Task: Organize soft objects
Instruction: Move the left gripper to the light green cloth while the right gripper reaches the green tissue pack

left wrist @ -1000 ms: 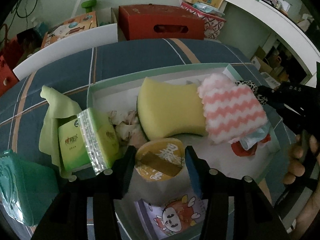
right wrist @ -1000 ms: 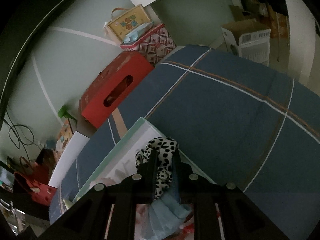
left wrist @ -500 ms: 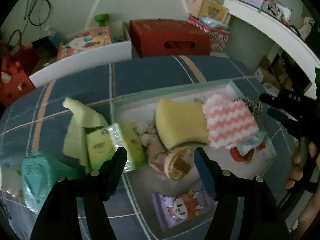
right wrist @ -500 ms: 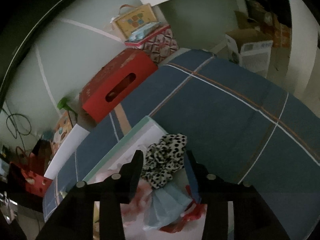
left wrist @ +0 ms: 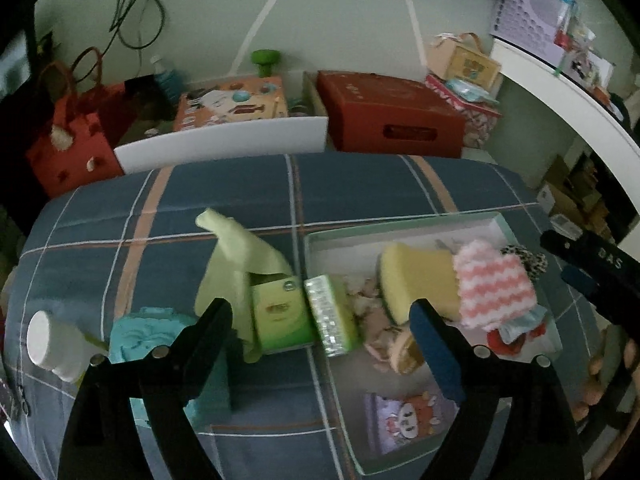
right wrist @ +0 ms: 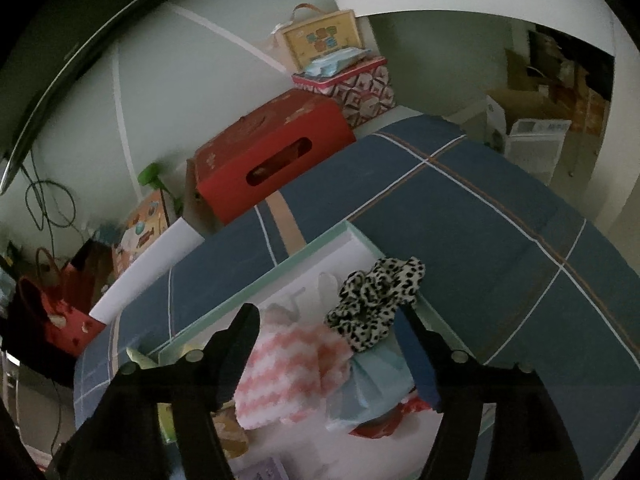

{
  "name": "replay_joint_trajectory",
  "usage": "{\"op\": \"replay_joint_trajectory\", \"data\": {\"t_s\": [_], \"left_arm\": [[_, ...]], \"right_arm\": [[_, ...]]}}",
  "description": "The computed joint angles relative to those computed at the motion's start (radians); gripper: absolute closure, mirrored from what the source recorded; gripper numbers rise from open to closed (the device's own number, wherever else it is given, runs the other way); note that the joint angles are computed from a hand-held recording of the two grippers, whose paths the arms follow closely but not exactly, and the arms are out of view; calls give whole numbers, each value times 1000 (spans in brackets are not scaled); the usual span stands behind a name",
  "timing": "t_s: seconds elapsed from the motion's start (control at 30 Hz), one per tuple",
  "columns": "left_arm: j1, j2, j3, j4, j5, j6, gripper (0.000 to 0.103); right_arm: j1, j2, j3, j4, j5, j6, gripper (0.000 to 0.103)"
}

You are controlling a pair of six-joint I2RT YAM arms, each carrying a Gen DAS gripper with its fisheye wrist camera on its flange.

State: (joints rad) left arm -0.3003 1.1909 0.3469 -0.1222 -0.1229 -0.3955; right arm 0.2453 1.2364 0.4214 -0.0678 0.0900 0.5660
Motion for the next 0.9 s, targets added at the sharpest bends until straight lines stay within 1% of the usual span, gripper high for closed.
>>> {"op": "replay_joint_trajectory", "data": {"t_s": [0.13, 0.3, 0.4, 0.47, 0.53, 0.6, 0.7, 0.83, 0.9], "left_arm": [[36, -26, -12, -6, 1, 1, 12], [66, -50, -21, -16, -13, -1, 10], [99, -55, -24, -19, -2, 4, 10], [126, -78, -31, -27, 4, 13, 10], [150, -111, -39, -36, 2, 21, 10], [180, -141, -45, -50, -1, 33, 9], [255, -196, -52, -84, 1, 72, 8], [370, -269, -60, -125, 11, 126, 8], [440, -307, -62, -147, 35, 161, 8]], "right_arm": [[41, 7, 8, -8, 28, 5, 23], [94, 51, 29, -8, 42, 11, 22], [124, 76, 40, -2, 43, 17, 22], [154, 83, 50, -11, 65, 19, 22], [187, 85, 60, -18, 94, 20, 17], [213, 83, 65, -20, 118, 23, 1], [274, 88, 80, -19, 168, 27, 0], [326, 105, 96, -10, 191, 28, 0], [350, 115, 105, -8, 195, 30, 0]]}}
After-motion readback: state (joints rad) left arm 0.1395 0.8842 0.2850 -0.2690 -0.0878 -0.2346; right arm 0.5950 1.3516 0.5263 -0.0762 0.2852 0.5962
